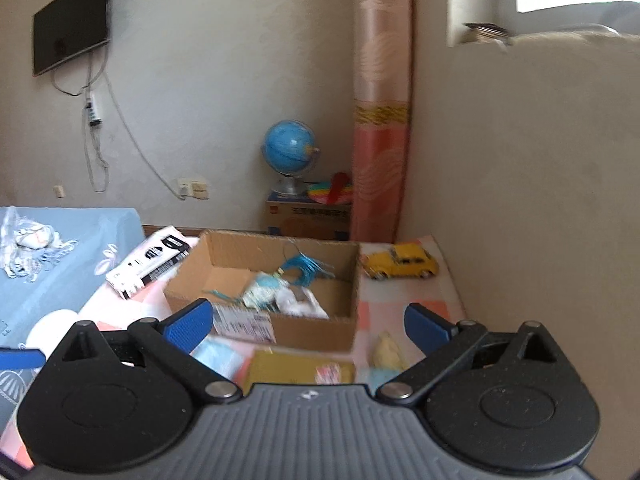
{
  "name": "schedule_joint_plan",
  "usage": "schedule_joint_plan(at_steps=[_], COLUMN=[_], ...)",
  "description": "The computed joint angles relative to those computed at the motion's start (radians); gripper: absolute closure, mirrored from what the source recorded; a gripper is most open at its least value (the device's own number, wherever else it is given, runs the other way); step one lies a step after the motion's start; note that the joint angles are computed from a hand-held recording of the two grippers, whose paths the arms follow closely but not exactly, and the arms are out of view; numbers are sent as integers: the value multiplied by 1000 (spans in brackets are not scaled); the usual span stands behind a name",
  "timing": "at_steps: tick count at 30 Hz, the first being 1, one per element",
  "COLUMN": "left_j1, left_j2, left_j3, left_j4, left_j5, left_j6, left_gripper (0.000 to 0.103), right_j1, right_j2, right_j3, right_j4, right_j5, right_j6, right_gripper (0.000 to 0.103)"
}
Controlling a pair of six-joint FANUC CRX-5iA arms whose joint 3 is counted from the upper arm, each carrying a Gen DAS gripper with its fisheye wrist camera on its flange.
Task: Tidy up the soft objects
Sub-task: 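Grasp the cream terry ring with the left tool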
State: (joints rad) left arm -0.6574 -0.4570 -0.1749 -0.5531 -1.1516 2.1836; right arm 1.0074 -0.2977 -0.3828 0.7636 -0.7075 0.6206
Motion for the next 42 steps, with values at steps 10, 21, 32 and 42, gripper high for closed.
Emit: schedule_joint_plan(at_steps=[10,21,32,42], left_j1=[6,13,7,58], left_j2=[20,91,154,180], left_j3=[-30,-51,-67,-95], left_j4=[70,179,222,311], left_j5=[13,86,180,219], left_j6=[-1,-113,-166,-203], left_gripper=[3,3,20,48], right_j1=[150,216,190,133], right_j2=[-162,-246,-304,-301], right_j3=[-199,-312,-365,-369], right_j4=[105,98,72,39], right_j5=[-169,-317,-298,-262], right_j6=[-186,-314,-280,-248], right_gripper=[0,0,0,0])
